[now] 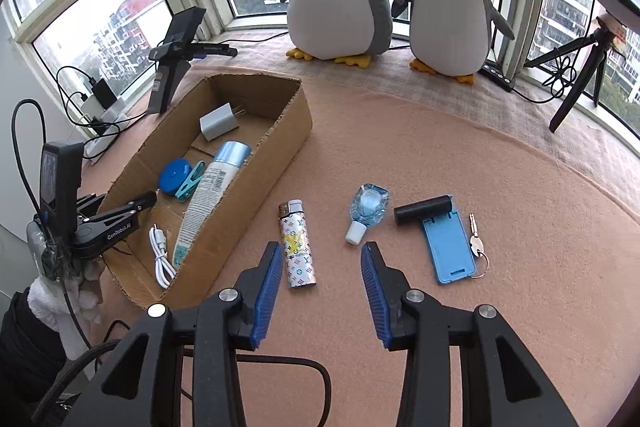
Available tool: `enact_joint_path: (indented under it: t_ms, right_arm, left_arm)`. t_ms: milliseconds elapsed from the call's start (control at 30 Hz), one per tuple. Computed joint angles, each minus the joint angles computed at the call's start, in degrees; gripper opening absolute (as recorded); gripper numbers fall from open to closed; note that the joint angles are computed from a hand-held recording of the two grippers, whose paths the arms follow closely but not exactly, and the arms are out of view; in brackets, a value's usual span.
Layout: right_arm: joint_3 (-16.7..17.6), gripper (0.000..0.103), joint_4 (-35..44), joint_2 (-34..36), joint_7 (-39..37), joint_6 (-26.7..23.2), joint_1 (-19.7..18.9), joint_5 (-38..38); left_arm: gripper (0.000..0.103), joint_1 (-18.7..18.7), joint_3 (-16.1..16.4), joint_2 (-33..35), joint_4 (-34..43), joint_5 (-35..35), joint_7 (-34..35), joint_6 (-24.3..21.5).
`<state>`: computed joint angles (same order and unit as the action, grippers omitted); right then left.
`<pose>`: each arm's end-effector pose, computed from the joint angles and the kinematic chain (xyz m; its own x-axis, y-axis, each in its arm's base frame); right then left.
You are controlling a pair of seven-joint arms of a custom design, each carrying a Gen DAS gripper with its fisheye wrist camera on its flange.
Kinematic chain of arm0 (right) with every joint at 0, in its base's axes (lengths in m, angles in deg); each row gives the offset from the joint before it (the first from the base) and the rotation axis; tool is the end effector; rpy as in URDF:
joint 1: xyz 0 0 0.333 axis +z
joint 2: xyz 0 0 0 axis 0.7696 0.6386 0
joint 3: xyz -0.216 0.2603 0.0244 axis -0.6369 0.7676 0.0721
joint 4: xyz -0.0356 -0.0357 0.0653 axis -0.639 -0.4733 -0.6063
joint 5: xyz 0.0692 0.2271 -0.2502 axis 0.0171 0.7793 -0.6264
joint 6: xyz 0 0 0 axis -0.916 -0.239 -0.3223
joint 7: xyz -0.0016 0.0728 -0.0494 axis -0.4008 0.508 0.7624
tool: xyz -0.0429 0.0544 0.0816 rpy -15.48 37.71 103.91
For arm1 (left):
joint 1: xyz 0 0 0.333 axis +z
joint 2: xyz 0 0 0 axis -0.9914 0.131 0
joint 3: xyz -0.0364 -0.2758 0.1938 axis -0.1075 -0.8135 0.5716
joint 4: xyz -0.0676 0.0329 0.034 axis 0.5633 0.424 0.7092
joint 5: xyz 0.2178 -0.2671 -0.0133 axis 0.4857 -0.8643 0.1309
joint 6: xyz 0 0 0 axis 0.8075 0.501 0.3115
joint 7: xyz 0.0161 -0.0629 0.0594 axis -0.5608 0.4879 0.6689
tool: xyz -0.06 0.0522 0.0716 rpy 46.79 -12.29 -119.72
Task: Organize rigid objects
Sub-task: 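Move the right gripper to the patterned lighter and grasp it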
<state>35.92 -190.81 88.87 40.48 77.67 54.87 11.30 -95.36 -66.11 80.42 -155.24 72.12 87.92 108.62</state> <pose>0.5090 -0.0049 0.4153 0.1735 -0.9747 -0.1411 -0.8637 -0.0818 -0.4973 0.5785 -0.2303 0.3473 -0.0977 -0.9915 -0.0856 -0.8517 0.1278 -0.5081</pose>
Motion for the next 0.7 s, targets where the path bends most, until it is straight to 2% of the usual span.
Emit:
enact_joint_path:
  t_ms: [267,700]
  right_arm:
    - [-0.1,0.038,1.2,1.9,-1.7,-2.3,-0.7,-0.4]
    - [0.6,0.038,6.6,8.4,0.3,-5.8,1.8,-4.9]
  left_arm:
    - [0.031,0.0,0.1,0.0,-0.1,0.3,-0.3,0.0]
    - [0.031,0.2,0.0,-0.1,-0.3,0.0,-0.2,0.5]
